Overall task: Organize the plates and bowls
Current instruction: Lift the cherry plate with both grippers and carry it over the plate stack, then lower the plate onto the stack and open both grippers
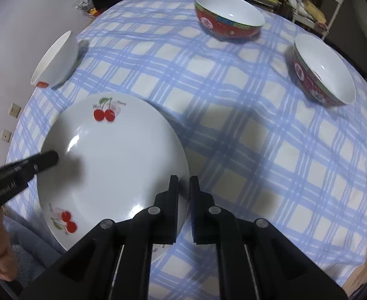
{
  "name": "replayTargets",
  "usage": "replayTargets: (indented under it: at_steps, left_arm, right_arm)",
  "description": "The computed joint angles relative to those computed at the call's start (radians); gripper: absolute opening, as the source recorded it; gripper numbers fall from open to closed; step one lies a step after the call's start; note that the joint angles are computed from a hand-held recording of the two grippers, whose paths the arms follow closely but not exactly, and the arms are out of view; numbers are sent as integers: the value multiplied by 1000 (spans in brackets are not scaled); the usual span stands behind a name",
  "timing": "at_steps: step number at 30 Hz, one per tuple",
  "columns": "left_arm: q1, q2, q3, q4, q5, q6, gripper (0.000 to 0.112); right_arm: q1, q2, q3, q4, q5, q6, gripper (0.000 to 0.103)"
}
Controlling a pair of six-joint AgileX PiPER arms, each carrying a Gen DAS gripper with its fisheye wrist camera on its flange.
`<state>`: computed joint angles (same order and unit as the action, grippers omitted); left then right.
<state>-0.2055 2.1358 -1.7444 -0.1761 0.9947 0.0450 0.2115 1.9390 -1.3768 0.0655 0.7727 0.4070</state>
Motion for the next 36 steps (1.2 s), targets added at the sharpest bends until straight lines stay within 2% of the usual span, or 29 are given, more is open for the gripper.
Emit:
replayTargets:
  at_steps: [3,11,15,21,29,36]
  left_arm:
    - [6,-9,27,-17,-26,3,18]
    - [10,-9,11,-28,-11,-7,18]
    - [-5,-34,47,43,-39,-50,18]
    - [5,-44,74,30,-33,-53,17]
    - [0,-6,37,50,18,-56,17]
    - [-29,-6,37,100,23,-86,18]
  right_arm:
    - [-20,0,7,46,-14,-26,10]
    - [-27,4,8,70,-26,-54,10]
    - [-32,16,4,99,-28,-77,9]
    - [15,7,5,-20,-43,-14,9]
    - [19,3,3,-35,-29,13,9]
    - [24,-3,13,-46,-32,31,9]
